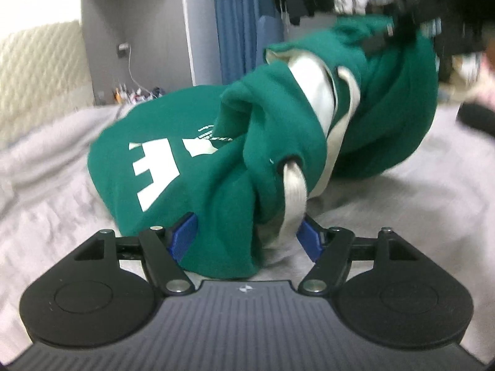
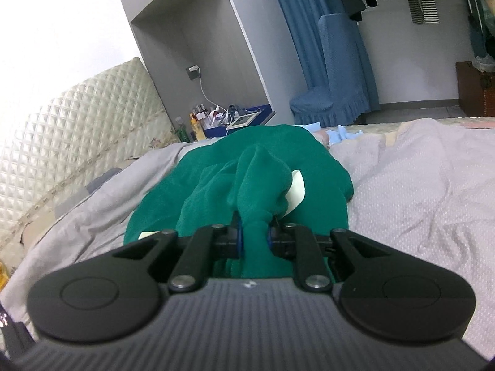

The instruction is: Fold large clothes

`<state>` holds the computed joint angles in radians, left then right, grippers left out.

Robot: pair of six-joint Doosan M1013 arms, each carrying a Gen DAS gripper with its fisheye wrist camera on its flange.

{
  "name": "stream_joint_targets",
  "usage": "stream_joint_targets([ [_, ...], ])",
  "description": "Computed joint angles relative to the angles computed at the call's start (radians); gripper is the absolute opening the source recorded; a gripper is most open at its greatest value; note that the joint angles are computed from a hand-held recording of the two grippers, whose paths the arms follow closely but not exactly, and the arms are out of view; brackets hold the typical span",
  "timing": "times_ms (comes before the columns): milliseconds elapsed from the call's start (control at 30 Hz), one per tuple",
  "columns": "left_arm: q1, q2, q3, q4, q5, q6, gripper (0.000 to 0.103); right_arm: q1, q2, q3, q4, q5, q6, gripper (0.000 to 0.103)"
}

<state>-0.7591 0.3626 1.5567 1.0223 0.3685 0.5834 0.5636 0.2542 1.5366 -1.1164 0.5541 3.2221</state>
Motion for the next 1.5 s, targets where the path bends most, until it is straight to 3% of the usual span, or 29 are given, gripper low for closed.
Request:
stream_joint_targets([
  [167, -0.026, 0.081, -0.081, 0.136, 0.209, -0.035, 0.070, -0.009, 0.011, -0.002, 0.079, 0.008, -0.070, 0.017],
  [200, -0.022, 0.091, -0.094, 0.140, 0.233, -0.058, 0.057, -0.012, 0.017, -0.008, 0.116, 0.016, -0.110, 0.017],
  [233, -0.012, 0.096, -0.101, 0.136, 0.234, -0.097, 0.043, -0.015, 0.029, -0.021, 0.168, 0.038, -0.170, 0.018],
  [300, 0.007, 0.086, -0.094, 0.155, 0.192, -0.216, 0.026, -0.021, 0.048, -0.039, 0.260, 0.074, -0.266, 0.018],
  [433, 0.023, 0.047, -0.053, 0.343, 0.146, -0.526, 0.017, -0.030, 0.083, -0.067, 0.362, 0.090, -0.349, 0.019],
  [567, 0.030, 0.009, -0.020, 0.462, 0.120, -0.713, 0.014, 0.001, 0.080, -0.066, 0.188, 0.117, -0.221, 0.018],
  [767, 0.032, -0.063, 0.037, 0.573, 0.077, -0.913, 0.011, 0.063, 0.018, -0.003, -0.120, 0.190, 0.056, 0.017],
  [1000, -0.009, -0.179, 0.129, 0.755, 0.124, -1.071, 0.009, 0.161, -0.044, 0.063, -0.388, 0.332, 0.209, 0.017],
  [1267, -0.056, -0.338, 0.209, 0.884, 0.149, -1.194, 0.009, 0.229, -0.122, 0.084, -0.527, 0.377, 0.178, 0.016],
  [1500, -0.089, -0.431, 0.162, 0.891, 0.130, -1.089, 0.009, 0.263, -0.177, 0.034, -0.588, 0.381, 0.088, 0.016],
])
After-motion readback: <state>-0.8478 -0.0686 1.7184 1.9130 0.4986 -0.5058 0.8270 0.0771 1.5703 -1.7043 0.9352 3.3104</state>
